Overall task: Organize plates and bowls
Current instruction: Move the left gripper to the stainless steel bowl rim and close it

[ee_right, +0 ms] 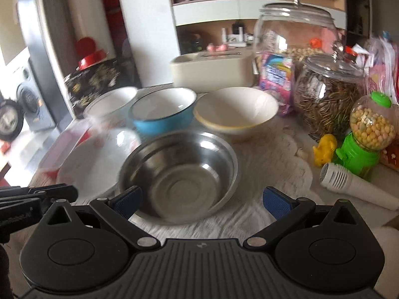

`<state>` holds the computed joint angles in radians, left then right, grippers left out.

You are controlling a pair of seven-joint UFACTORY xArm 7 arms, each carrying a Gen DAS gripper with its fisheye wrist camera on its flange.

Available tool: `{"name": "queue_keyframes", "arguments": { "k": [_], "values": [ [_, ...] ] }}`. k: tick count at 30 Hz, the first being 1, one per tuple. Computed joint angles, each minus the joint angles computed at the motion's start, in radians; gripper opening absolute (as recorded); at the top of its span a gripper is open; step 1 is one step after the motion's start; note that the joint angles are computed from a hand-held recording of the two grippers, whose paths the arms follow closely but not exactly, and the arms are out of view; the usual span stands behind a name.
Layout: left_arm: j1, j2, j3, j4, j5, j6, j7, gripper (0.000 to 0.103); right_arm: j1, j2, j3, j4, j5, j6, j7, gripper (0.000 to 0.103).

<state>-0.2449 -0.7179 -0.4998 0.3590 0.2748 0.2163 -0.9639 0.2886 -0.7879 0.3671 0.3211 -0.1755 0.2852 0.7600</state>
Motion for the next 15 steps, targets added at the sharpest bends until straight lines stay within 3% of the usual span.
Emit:
{"name": "queue_keyframes", "arguments": {
  "k": [1,4,5,7,10,15],
  "values": [
    [-0.009,0.047,0.043,0.001,0.000,-0.060,0.034,0.014,-0.002,0.027,-0.029,0.002,0.005,-0.027,-0.013,0.103],
    [-0.140,0.191,0.237,0.018,-0.102,-0.172,0.154,0.014,0.034,0.118,-0.140,0.006,0.049,-0.110,-0.086,0.103],
    [-0.134,0.221,0.243,0.041,-0.122,-0.156,0.144,0.014,0.058,0.149,-0.185,0.010,0.074,-0.132,-0.116,0.103],
    [-0.050,0.262,0.177,0.094,-0.127,-0.088,0.107,0.014,0.130,0.206,-0.288,0.016,0.142,-0.172,-0.184,0.103],
    [-0.019,0.311,0.175,0.115,-0.097,-0.119,0.156,0.014,0.272,0.261,-0.455,0.026,0.254,-0.201,-0.294,0.103],
    [-0.027,0.382,0.213,0.148,-0.111,-0.150,0.218,0.014,0.427,0.346,-0.624,0.078,0.381,-0.202,-0.453,0.103]
  ]
}}
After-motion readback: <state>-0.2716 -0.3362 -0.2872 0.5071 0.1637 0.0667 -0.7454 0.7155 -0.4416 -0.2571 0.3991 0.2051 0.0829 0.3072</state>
